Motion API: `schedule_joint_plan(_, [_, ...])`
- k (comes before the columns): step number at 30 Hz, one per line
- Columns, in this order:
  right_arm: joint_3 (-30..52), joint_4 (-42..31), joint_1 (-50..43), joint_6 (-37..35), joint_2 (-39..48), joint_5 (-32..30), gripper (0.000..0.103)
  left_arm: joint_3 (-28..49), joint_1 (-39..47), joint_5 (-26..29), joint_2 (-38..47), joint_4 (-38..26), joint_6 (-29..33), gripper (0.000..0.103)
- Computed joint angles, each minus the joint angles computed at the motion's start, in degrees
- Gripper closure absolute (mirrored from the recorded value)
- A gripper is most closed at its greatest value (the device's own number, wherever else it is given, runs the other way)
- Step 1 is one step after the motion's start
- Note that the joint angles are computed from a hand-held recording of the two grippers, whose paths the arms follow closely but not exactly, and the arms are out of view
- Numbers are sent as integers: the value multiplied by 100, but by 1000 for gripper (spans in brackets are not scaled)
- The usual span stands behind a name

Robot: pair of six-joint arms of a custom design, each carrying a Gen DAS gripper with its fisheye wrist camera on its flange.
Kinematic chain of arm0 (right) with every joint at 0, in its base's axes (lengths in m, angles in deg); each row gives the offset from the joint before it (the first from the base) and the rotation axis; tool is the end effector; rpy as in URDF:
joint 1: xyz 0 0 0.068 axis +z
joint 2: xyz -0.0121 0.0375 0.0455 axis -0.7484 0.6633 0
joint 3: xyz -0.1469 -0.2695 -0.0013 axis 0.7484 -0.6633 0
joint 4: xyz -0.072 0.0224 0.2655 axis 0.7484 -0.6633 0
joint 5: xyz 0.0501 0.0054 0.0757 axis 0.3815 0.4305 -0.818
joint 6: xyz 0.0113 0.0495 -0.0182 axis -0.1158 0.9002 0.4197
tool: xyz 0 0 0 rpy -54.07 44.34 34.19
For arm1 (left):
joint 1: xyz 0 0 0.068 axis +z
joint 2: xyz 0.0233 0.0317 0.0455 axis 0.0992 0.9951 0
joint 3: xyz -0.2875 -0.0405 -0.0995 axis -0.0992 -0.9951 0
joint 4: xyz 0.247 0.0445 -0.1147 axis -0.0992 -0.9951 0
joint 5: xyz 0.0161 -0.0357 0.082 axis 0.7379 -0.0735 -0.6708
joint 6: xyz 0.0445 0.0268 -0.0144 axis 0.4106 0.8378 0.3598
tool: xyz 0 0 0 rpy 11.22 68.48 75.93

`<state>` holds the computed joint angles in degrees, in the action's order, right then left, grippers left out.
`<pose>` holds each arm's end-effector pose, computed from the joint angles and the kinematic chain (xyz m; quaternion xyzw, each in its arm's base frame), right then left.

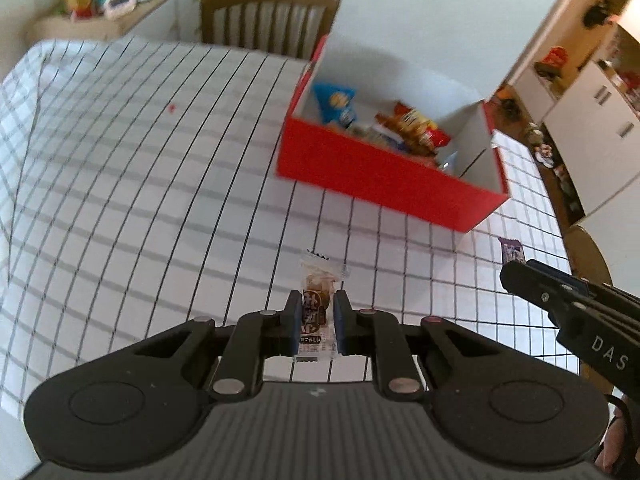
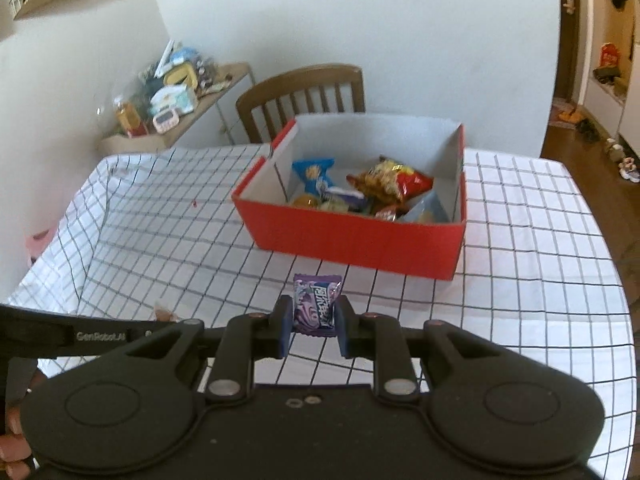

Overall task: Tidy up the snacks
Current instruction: 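Carry both candies into the red box and open both tools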

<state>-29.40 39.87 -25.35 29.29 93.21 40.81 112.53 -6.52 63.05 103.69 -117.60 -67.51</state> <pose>0.3211 0.1385 0.2143 -0.0705 0.9296 0.1368 0.3349 0.2924 -0.0647 0.2392 -0.0535 0.9663 -0.0846 0.2372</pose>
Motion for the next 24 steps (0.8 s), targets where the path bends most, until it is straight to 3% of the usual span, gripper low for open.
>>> schedule_joint_plan(13, [238,-48,235,386,-457,900,82,1028,-191,-97,153,83,1087,87])
schedule_joint_plan(19, [677,-46,79,306,-108,1067,82,1717,-273,-232,690,80,1374,87])
schedule_joint_plan(24, [1225,-80,-273,138,479,839,82,2376,-279,-185,1373,97,1451,87])
